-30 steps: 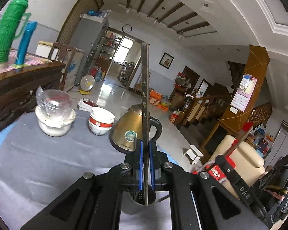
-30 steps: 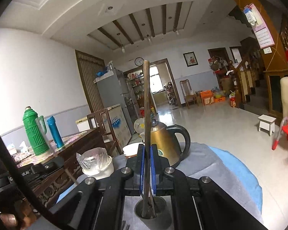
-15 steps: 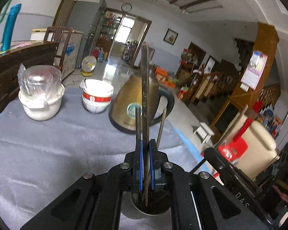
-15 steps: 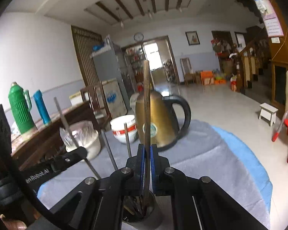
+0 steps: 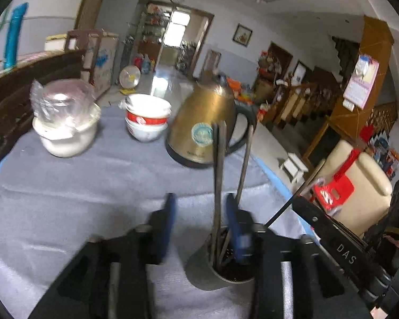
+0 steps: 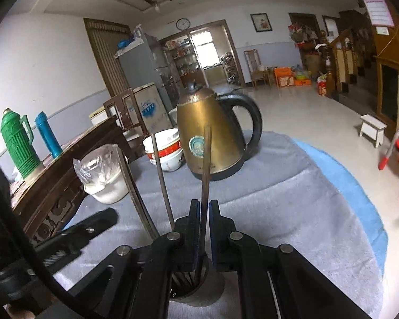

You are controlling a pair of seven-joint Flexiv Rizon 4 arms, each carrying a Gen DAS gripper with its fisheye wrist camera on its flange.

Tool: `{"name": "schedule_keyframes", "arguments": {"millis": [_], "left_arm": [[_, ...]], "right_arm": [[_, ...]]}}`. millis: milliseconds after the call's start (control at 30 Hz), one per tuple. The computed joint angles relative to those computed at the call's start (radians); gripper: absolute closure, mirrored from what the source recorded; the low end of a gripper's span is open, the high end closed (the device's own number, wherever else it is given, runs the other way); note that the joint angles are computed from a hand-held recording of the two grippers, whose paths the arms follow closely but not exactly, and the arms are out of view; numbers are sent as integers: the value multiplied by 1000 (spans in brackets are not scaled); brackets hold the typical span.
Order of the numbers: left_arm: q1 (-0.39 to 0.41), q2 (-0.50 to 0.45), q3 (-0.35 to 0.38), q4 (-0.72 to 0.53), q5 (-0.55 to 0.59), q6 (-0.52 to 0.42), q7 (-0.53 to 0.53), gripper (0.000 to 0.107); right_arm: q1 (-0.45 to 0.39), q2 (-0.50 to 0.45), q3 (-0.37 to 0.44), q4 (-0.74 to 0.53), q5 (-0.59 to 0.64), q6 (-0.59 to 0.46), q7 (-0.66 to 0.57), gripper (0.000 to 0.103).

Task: Organize utensils
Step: 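Open left tool inside the cup while right tool opens to release its chopstick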

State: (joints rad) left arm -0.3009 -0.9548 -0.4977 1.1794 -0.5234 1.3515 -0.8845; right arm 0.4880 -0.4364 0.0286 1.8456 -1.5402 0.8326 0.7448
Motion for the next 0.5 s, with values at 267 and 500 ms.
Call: {"name": "schedule_keyframes", "arguments": {"millis": [267,500], "left_arm": [[210,82,-182,297,46,253,75,34],[157,111,72,414,103,376,-58,33]], "right_arm": [[117,2,32,-31,92,-218,-89,14],[226,-86,50,-106,220,-315,-175,14]]}}
